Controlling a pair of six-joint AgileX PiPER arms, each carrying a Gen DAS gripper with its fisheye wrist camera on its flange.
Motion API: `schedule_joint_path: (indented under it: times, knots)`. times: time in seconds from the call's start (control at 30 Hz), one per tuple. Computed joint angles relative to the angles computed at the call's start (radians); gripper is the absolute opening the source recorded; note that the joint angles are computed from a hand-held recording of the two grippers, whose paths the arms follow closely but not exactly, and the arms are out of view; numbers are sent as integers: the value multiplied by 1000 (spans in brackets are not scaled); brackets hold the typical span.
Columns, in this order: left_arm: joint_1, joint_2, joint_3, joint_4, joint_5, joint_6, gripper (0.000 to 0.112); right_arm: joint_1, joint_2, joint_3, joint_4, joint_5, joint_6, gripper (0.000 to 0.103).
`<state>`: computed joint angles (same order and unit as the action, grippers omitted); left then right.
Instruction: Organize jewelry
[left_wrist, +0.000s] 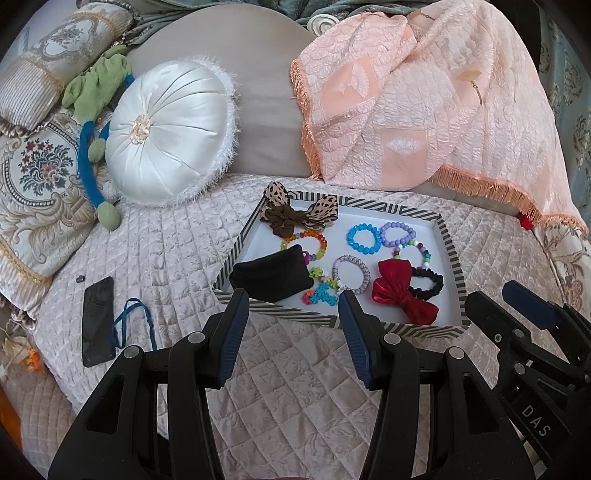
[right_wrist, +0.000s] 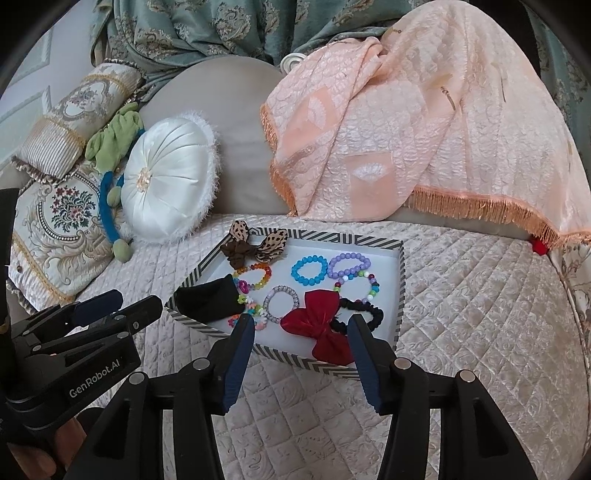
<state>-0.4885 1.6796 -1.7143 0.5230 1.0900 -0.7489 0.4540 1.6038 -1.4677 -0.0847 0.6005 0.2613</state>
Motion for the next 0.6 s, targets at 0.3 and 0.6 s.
schedule_joint_path:
  times: [0.3, 0.6]
  knots:
    - [2, 1, 9, 2, -13, -1, 50, -7, 8, -1, 16, 0, -17, 52]
    - [1, 10, 23, 21, -30, -5, 50, -34, 15, 8, 51, -9, -45, 52]
